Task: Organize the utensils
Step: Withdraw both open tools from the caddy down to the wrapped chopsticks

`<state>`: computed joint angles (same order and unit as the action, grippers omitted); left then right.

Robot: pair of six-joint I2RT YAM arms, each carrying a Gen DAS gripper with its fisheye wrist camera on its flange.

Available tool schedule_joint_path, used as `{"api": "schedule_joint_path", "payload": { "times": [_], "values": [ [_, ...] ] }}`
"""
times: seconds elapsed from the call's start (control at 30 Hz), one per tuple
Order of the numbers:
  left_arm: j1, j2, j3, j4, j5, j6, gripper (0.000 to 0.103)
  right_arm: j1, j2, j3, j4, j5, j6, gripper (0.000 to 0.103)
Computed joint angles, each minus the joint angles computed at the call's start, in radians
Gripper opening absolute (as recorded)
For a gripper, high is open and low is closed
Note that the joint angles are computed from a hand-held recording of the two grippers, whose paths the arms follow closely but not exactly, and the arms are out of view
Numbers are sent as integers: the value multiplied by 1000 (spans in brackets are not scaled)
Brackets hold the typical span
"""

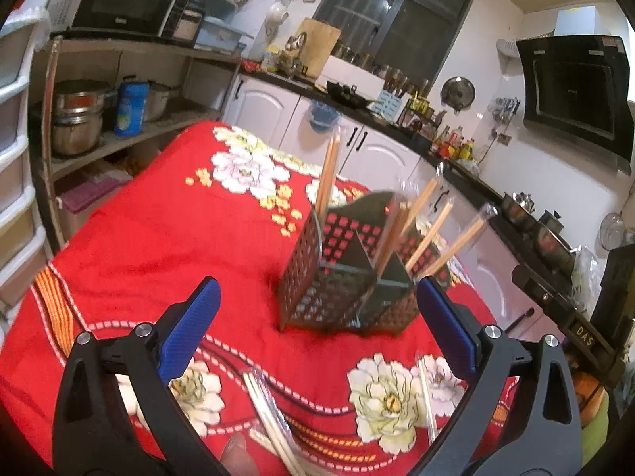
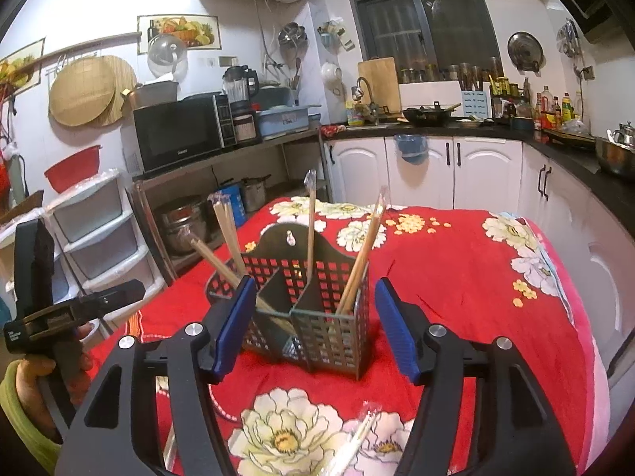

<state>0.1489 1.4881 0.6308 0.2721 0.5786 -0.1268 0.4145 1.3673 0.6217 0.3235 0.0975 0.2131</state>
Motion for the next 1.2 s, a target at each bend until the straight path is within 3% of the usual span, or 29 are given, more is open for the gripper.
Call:
{"api": "schedule_joint_path", "payload": {
  "times": [0.6,1.2],
  "values": [
    [-68,7,-129,34,-60,62,91,37,-72,-148,1,42,43,68],
    [-103,104,-163,82,-145,100,91,-15,-15,-287,76,10,103,68]
  ]
}}
